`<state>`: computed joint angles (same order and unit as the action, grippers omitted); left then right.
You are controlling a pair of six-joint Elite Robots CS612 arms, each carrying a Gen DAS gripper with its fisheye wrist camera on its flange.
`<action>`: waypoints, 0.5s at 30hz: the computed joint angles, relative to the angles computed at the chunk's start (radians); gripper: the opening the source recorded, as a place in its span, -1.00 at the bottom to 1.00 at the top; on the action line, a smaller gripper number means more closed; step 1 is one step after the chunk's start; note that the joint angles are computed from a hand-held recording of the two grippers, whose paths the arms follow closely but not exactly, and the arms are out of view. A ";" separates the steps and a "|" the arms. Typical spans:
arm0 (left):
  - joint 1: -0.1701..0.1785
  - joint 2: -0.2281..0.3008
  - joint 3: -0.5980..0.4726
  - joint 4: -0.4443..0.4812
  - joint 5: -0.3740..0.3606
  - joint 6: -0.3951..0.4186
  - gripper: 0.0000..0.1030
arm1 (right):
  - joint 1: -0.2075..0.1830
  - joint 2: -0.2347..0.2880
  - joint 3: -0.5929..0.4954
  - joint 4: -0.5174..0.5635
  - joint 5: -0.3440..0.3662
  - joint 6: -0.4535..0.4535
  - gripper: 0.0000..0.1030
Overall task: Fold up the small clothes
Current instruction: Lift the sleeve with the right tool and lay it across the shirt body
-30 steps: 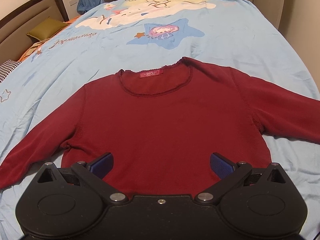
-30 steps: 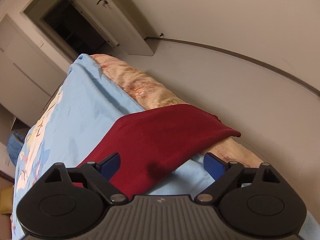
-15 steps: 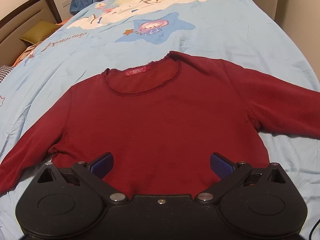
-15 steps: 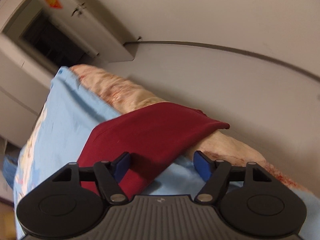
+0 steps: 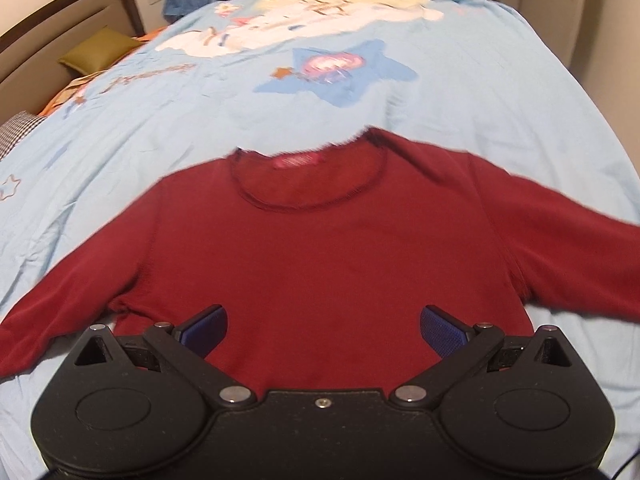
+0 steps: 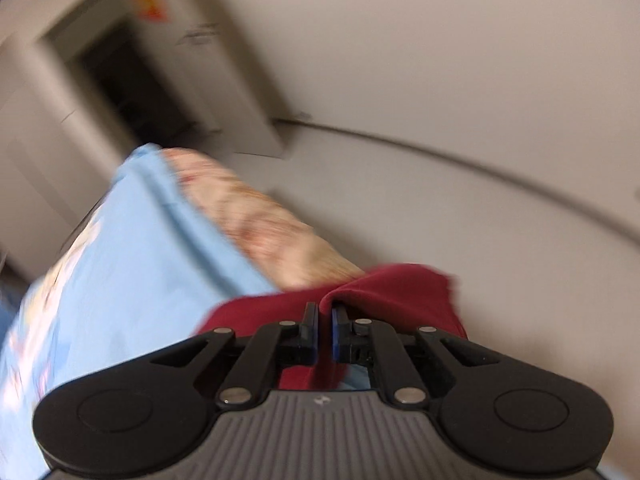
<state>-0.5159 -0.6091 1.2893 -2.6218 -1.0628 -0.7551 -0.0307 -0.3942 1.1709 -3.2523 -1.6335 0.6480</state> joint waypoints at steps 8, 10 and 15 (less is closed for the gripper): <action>0.022 -0.045 0.049 0.006 0.070 -0.115 0.99 | 0.069 0.029 -0.119 -0.144 0.094 -0.479 -0.87; 0.027 -0.059 0.069 0.006 0.091 -0.159 0.99 | 0.090 0.035 -0.142 -0.171 0.157 -0.585 -0.87; 0.041 -0.092 0.141 -0.049 0.134 -0.290 0.99 | 0.141 0.033 -0.147 -0.175 0.368 -0.803 -0.88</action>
